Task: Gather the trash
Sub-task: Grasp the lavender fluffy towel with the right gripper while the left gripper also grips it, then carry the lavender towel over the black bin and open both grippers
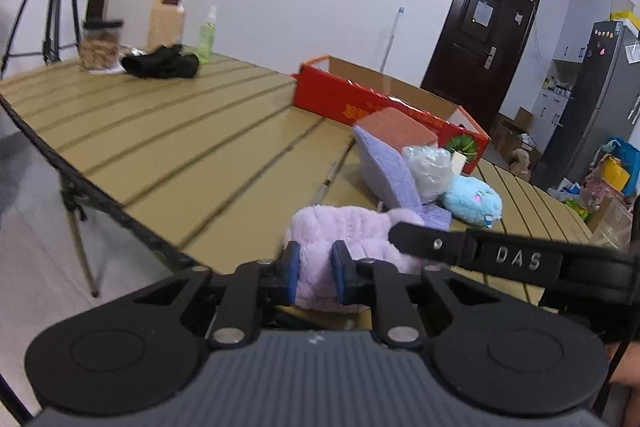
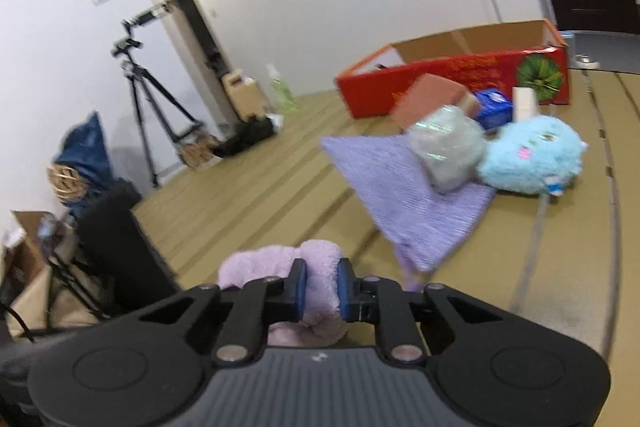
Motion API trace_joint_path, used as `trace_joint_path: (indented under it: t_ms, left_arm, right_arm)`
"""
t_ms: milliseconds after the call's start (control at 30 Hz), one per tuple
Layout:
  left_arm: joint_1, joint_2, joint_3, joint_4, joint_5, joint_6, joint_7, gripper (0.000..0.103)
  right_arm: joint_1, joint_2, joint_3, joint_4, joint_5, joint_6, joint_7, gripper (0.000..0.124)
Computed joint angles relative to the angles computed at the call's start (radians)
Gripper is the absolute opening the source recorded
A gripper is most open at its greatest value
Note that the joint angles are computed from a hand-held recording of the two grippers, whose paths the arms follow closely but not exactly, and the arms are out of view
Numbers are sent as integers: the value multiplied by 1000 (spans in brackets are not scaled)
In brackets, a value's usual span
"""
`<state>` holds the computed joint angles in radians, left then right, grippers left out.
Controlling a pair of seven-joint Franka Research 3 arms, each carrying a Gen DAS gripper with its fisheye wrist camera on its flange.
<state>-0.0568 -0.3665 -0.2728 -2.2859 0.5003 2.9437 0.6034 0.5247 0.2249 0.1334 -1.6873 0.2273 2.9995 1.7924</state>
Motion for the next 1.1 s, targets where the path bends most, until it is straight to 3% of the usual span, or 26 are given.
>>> trace_joint_path:
  t_ms: [133,233,433,600,667,767,833,900,967,1100]
  left_arm:
    - [-70,-151,119,-143,-73,17,112,17]
    - [-106,-301,201,-271,-148,-23,192,17]
    - [-84,-493,251,-423,-241,-196,293,17]
    - [-127,-470,305,-470,-382,-363,378,17]
    - [-132,-413,304,-466,-424,-417,409,13]
    - [-137,-324,302,-443,-478,-466,471,15]
    - [-112,-262,266,-411,-475,-519,484,16]
    - [-88,-235,235,-397,-462,-556,486,22]
    - [-69,-231,214,-396,-446,-565,482,40]
    - [-45,-241,189,-399,-404,-572,466,49]
  right_arm:
    - [-42,32,121,53,138,-9,-174,15]
    - [-23,83,168,124,203,-61,-275,15]
    - [136,201,92,282,70,-248,-240,15]
    - [189,317,59,423,-12,-507,-198,15]
    - [199,365,52,469,-24,-592,-179,15]
    - [203,417,51,499,-24,-673,-168,19]
    - [220,452,34,527,-46,-725,-139,20]
    - [234,473,18,545,-76,-773,-122,29]
    - [246,466,0,524,-112,-777,-108,41]
    - [232,455,8,511,-115,-784,-106,41]
